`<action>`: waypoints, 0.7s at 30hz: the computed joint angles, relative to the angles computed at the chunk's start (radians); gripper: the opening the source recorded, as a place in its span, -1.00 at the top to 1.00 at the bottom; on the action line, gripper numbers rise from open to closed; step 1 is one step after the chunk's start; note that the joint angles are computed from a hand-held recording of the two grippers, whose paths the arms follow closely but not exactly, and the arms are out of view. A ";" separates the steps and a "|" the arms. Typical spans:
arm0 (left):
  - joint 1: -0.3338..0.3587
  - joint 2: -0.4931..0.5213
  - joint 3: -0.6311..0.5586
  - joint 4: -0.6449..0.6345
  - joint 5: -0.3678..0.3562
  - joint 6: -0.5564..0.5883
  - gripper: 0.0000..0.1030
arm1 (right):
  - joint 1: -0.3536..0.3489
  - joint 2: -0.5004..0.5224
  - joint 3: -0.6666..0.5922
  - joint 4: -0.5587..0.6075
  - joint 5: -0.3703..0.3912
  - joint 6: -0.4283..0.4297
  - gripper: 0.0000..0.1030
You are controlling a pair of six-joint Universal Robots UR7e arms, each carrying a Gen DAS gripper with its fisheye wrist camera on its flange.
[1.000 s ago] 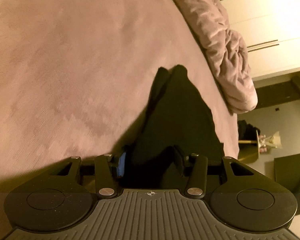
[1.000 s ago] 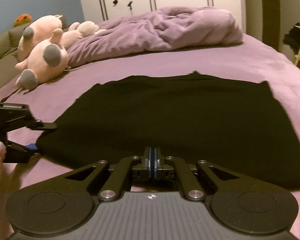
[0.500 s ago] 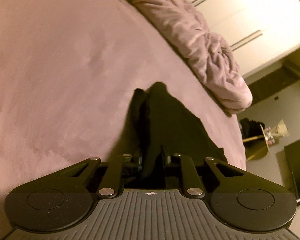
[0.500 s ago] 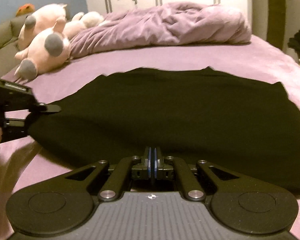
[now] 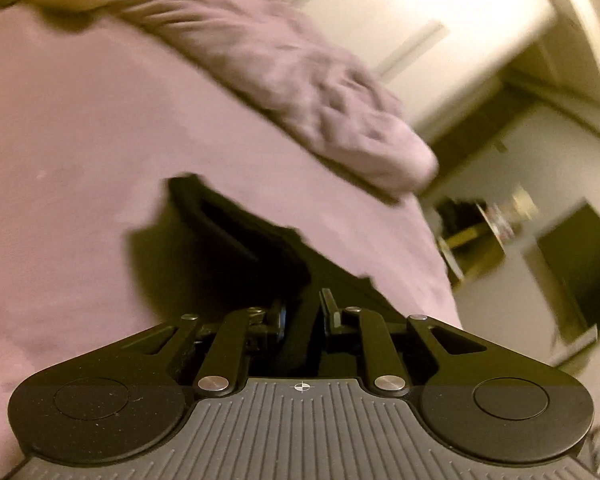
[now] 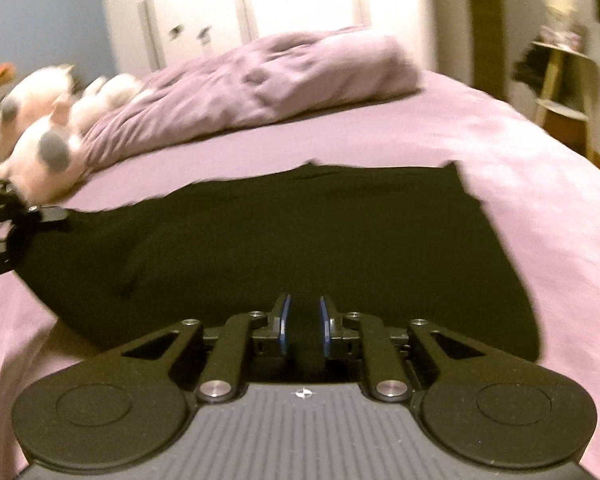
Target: Fold small clothes
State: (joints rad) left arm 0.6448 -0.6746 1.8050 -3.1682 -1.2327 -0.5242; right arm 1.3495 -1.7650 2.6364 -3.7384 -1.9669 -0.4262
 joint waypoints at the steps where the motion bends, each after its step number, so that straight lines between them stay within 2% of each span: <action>1: -0.013 0.018 -0.020 0.015 -0.018 0.027 0.66 | -0.017 -0.014 0.002 0.003 0.008 0.005 0.72; 6: -0.052 0.118 -0.109 0.135 -0.110 0.070 0.66 | -0.068 -0.050 0.012 0.000 -0.005 0.025 0.71; 10: -0.077 0.182 -0.174 0.305 -0.117 0.120 0.62 | -0.095 -0.067 0.024 0.007 -0.009 0.000 0.71; 12: -0.088 0.180 -0.159 0.297 -0.099 0.124 0.51 | -0.117 -0.088 0.031 0.030 0.003 0.004 0.71; 14: -0.087 0.148 -0.128 0.285 -0.128 0.111 0.17 | -0.134 -0.106 0.032 0.054 0.017 0.006 0.69; 16: -0.090 0.091 -0.057 0.225 -0.136 0.088 0.02 | -0.147 -0.130 0.033 0.083 0.032 0.001 0.65; 18: -0.102 0.037 0.021 0.157 -0.086 0.086 -0.02 | -0.153 -0.143 0.035 0.093 0.048 -0.005 0.62; 21: -0.121 -0.017 0.109 0.098 0.081 0.045 -0.05 | -0.140 -0.140 0.027 0.102 0.071 -0.012 0.53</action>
State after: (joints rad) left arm 0.5240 -0.6912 1.9136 -3.0703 -1.1518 -0.4789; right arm 1.2099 -1.9051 2.6632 -3.6363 -1.8957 -0.4379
